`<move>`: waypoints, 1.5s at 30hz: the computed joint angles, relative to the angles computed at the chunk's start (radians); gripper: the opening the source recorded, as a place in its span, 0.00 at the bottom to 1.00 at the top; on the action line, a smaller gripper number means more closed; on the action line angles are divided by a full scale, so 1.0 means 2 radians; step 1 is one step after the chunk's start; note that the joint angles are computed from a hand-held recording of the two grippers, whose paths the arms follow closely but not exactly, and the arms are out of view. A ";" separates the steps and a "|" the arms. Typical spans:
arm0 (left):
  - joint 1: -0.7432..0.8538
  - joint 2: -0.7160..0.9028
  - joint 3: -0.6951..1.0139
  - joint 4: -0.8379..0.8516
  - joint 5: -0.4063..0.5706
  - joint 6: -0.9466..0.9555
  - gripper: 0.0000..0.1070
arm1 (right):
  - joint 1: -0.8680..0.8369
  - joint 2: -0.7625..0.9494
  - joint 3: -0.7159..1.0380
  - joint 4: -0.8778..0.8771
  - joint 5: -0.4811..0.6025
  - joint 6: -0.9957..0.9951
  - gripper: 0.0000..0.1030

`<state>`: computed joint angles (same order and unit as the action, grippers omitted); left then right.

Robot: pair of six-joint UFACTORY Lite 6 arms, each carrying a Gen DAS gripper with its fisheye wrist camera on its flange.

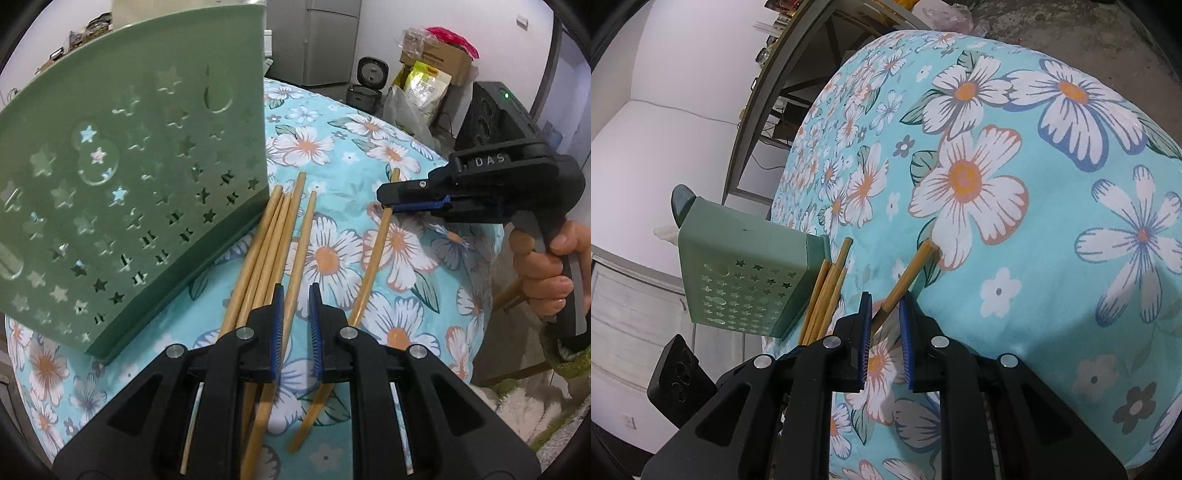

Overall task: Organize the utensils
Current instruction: 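Close the left tool on a wooden chopstick while the right tool grasps another chopstick, then lift the chopstick with the left tool, lower it into the holder, open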

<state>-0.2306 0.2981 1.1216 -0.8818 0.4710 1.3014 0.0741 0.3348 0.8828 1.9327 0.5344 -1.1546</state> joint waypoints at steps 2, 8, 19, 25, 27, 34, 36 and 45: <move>-0.008 0.018 0.018 0.016 0.000 -0.018 0.12 | 0.001 0.000 0.000 0.001 -0.001 -0.001 0.14; -0.025 0.064 0.075 0.066 0.008 -0.072 0.12 | 0.002 0.000 -0.002 0.006 -0.001 -0.005 0.14; -0.041 0.081 0.101 0.096 -0.009 -0.131 0.05 | 0.001 -0.007 -0.012 0.027 0.005 -0.024 0.14; -0.013 0.023 0.058 0.044 0.007 -0.087 0.05 | 0.000 -0.062 -0.036 0.026 -0.007 -0.038 0.13; 0.002 -0.013 0.038 0.020 0.021 -0.066 0.05 | 0.005 -0.084 -0.037 0.020 -0.020 -0.038 0.13; 0.082 -0.124 0.017 -0.038 0.122 -0.020 0.05 | 0.049 -0.147 -0.018 -0.031 -0.089 -0.007 0.11; 0.113 -0.140 0.033 -0.050 0.159 -0.021 0.05 | 0.064 -0.158 -0.005 -0.055 -0.113 0.008 0.10; 0.252 -0.116 0.150 -0.236 0.277 0.011 0.05 | 0.096 -0.163 0.026 -0.142 -0.150 0.092 0.10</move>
